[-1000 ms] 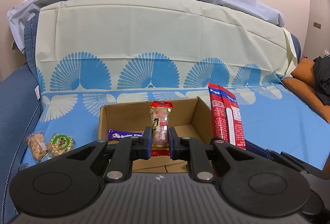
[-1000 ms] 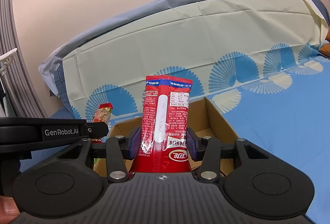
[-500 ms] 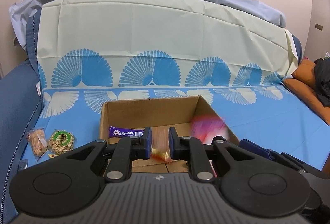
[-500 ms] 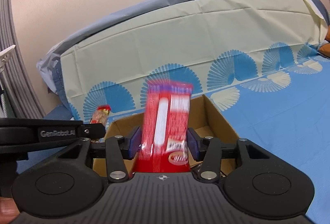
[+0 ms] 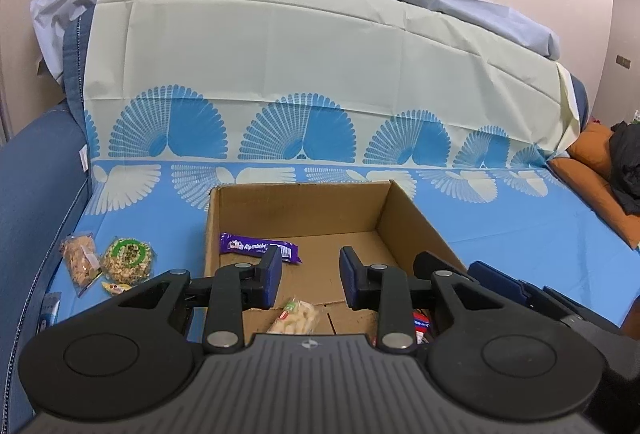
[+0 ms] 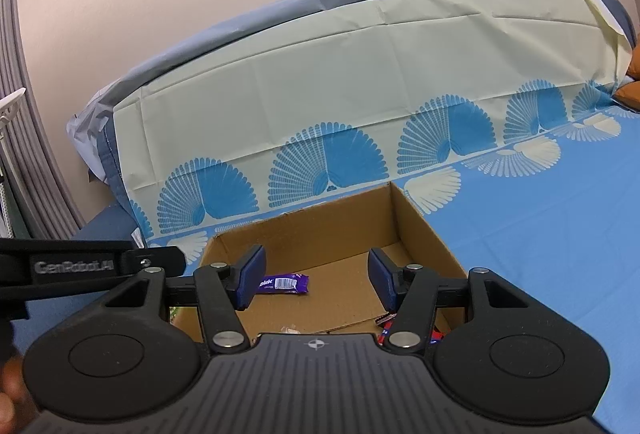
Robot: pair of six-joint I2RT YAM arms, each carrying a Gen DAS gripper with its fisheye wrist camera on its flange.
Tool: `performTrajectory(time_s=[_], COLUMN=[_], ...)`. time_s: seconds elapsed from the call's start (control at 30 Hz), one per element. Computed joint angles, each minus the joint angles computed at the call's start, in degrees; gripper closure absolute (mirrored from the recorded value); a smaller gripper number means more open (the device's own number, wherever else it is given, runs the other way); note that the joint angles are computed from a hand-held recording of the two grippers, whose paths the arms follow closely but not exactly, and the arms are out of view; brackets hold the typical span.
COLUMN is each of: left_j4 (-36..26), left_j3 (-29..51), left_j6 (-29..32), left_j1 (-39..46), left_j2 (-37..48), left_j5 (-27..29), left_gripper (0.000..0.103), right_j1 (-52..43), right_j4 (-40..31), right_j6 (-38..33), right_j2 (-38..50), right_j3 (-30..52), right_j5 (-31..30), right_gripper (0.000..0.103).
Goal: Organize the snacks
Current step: 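Move both tools back to the snack pile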
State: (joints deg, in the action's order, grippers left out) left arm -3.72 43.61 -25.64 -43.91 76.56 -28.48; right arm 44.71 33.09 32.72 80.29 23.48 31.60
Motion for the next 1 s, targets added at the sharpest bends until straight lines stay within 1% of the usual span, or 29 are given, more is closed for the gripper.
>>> performTrajectory(time_s=[0.1,0.3,0.4,0.53,0.57,0.6,0.7,0.77,0.8,0.9,1.0], left_j4=[0.8,-2.0,-5.0,-7.7,-7.9,-7.9,-7.7,-7.0,-6.6,-3.2,1.6], left_j3=[-2.9,-7.2,-8.9,-11.6,-12.9,-14.4,-19.1,-22.7,-24.3,-29.5,-34.1], left_j6=[0.7,-1.6,-3.0,-3.1,-3.4,-3.6,-4.9,-6.0,-6.6,-6.8,-5.5], left_j1=[-0.6,-3.9,-6.1,-7.8,-7.5,-6.5,-2.6,-0.8,-0.4,1.7,6.7], left_j2=[-4.0,-10.2,-12.4,-14.7,-15.9,-17.4,-21.3,-23.5,-24.1,-25.9,-26.8], left_j5=[1.3,-2.3,-8.0,-14.2,-14.2,-13.0,-7.8,-6.2,-6.3,-6.4,-5.2], left_gripper=[0.069,0.068,0.068,0.068,0.068,0.068,0.069,0.076,0.083,0.088,0.088], right_j1=[0.6,2.1,3.3,5.8,6.6,7.3,9.3,10.4,10.8,11.7,12.6], right_j4=[-0.2,-0.8,-0.8,-0.9,-0.9,-0.7,-0.4,-0.5,-0.8,-2.1,-2.5], right_j6=[-0.5,-2.3,-3.0,-4.1,-4.4,-4.9,-7.1,-8.6,-8.9,-9.3,-9.1], right_j2=[0.3,1.3,1.2,1.3,1.4,1.5,2.7,3.9,4.5,5.8,6.9], right_j3=[0.3,1.4,1.4,1.6,1.7,1.7,2.6,3.5,4.1,5.5,6.3], right_j5=[0.7,2.0,3.2,6.1,6.8,7.5,9.0,9.7,9.9,9.8,9.8], right_gripper=[0.044,0.044,0.044,0.044,0.044,0.044,0.044,0.044,0.044,0.044,0.046])
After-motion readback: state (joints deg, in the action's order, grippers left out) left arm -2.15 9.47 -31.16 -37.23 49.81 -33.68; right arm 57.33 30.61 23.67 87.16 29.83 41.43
